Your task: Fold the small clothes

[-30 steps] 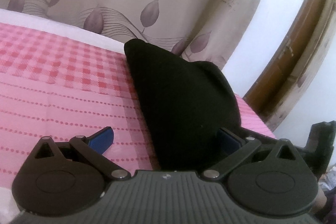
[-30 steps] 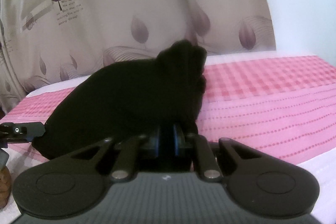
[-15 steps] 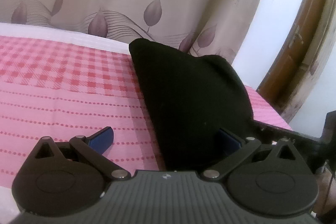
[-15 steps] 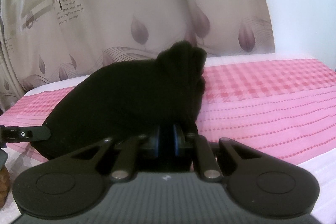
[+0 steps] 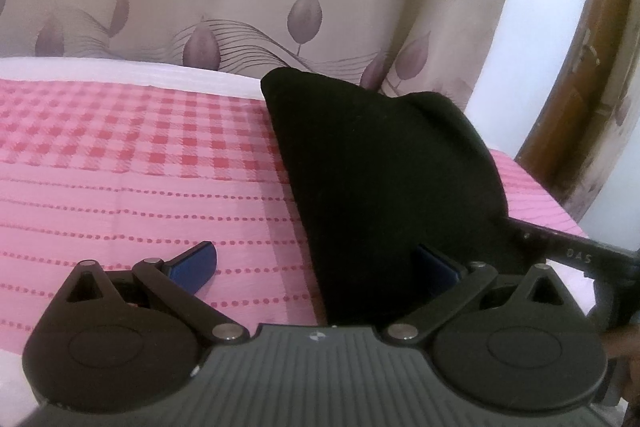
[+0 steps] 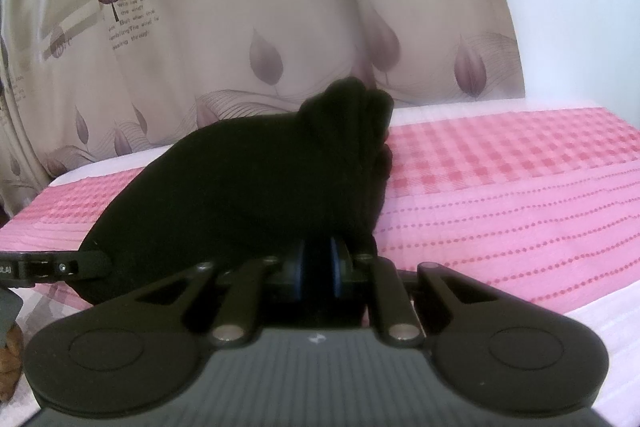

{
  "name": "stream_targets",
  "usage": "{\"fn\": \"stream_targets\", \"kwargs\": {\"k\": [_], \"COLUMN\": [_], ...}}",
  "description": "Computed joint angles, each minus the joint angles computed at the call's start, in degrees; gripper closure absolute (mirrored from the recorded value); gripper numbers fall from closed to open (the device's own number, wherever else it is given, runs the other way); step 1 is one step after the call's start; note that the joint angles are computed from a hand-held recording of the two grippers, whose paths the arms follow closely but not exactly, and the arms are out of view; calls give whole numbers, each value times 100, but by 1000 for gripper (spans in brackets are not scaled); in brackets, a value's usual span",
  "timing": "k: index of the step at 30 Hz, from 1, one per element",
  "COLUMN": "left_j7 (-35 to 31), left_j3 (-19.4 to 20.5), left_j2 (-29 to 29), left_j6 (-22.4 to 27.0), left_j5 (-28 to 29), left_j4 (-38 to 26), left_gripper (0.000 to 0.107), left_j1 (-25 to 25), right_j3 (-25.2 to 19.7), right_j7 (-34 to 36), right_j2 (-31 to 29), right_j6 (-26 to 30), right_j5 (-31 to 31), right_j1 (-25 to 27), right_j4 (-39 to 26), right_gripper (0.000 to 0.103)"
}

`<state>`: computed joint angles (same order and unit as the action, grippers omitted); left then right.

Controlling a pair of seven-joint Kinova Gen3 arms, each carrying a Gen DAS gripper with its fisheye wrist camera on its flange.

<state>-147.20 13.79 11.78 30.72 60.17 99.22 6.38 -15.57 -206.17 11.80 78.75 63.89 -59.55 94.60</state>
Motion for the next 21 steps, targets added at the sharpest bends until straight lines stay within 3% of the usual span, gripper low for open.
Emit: {"fn": "stream_targets", "kwargs": {"k": [10,16,17,19,20,21], "left_j7": [469,869,995,1135,1194,1307], "left_j3": [20,39,30,55,66,54], "left_j2": [-69,-100,-92,-84,-76,-66], "left_j6": [-364,-558,-567,-575,-568,-555], "left_j5": [-519,-1000,-1138,-1291,-1355,-1478], "left_j4": [20,7,-19,-46,-64,-95], "left_gripper": [4,4,4,4,4,4], "left_j1": [181,299,334,334,329,355], "right_j3": [-24,-41,-44,-51,-60,-65], "right_j7": [-66,-25,-8,27,78,196], "right_j2": [-39,-56,-66,-90,-109,-94], "right_j6": [-62,-148,-181,-281,-367,-386], "right_j5": [26,69,79,104,117,84], "right_j1": [24,29,34,52,71,88], "right_j4": [58,78,89,116,133,88], "right_gripper": [87,75,72,54,32,18]}}
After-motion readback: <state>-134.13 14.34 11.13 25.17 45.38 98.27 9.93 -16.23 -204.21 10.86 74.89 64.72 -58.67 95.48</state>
